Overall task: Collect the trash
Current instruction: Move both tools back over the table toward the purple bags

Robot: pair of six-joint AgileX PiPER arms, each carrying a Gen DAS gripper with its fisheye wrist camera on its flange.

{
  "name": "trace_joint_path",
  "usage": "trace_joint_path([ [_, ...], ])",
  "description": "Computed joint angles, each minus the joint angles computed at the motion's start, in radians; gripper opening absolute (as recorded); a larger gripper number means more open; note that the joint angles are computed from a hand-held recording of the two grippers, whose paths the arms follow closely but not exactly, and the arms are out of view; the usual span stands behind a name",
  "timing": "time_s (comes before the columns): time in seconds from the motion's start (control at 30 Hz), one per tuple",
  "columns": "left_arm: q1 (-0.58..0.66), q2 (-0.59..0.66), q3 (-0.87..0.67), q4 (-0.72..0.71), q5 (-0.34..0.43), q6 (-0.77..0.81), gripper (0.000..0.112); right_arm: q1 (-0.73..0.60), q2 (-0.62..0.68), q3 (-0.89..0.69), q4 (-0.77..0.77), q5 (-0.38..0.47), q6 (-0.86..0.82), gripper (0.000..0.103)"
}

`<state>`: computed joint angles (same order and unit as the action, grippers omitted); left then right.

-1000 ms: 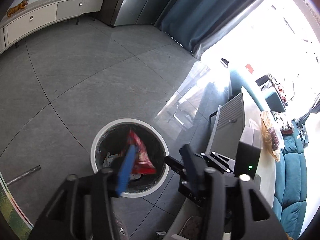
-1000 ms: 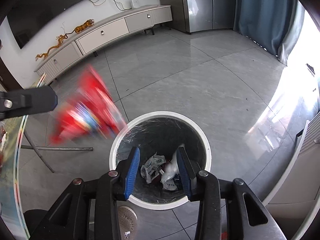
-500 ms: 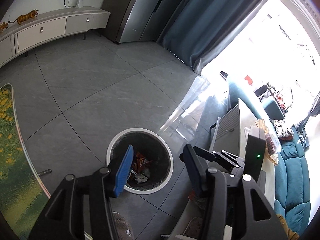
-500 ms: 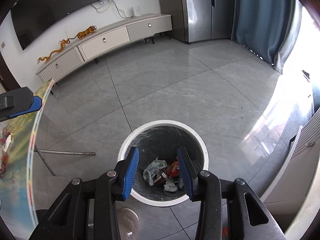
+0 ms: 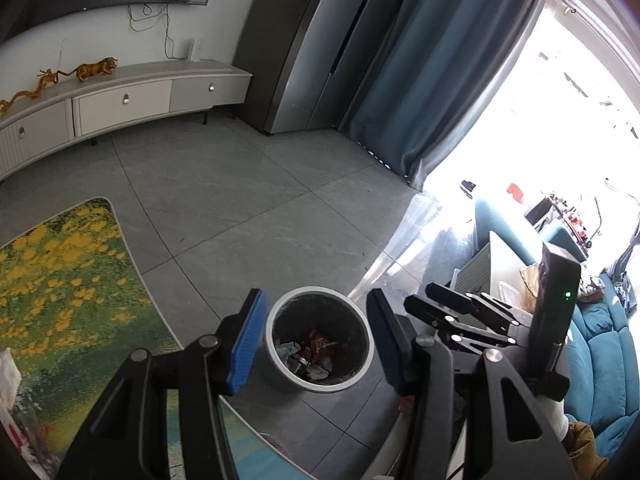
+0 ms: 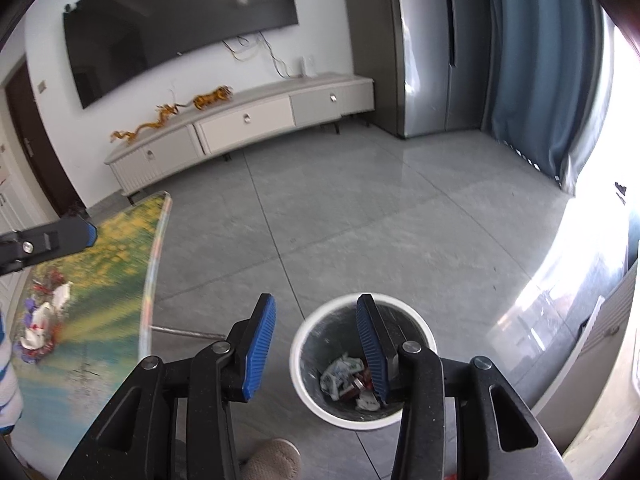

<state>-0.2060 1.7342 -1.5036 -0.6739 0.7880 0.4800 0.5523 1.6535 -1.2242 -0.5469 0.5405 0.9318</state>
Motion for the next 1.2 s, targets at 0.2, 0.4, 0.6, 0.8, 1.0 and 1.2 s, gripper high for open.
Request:
trace_joint_path([
  [0.2,0.090,-0.091,0.050,0.021,-0.005,0.014,0.050,0.097,-0.002,-0.086,-0.053,0.063,0.037,0.041],
  [0.4,0.211,-0.184,0.093,0.003,0.019,0.090,0.050,0.181,0.024,-0.202,-0.082,0.131,0.036,0.041],
  [0.6,0.386,-0.274,0.121,-0.040,0.077,0.197,0.050,0.268,0.061,-0.341,-0.111,0.203,0.018,0.041],
  [0.8,0.635,-0.347,0.168,-0.108,0.141,0.367,0.050,0.341,0.119,-0.493,-0.123,0.248,-0.007,0.041],
  [1.0,0.911,-0.374,0.205,-0.192,0.227,0.509,0.054,0.421,0.182,-0.622,-0.147,0.273,-0.017,0.047],
  [1.2,1.122,-0.356,0.232,-0.234,0.253,0.641,0.058,0.478,0.242,-0.716,-0.143,0.270,-0.027,0.051],
])
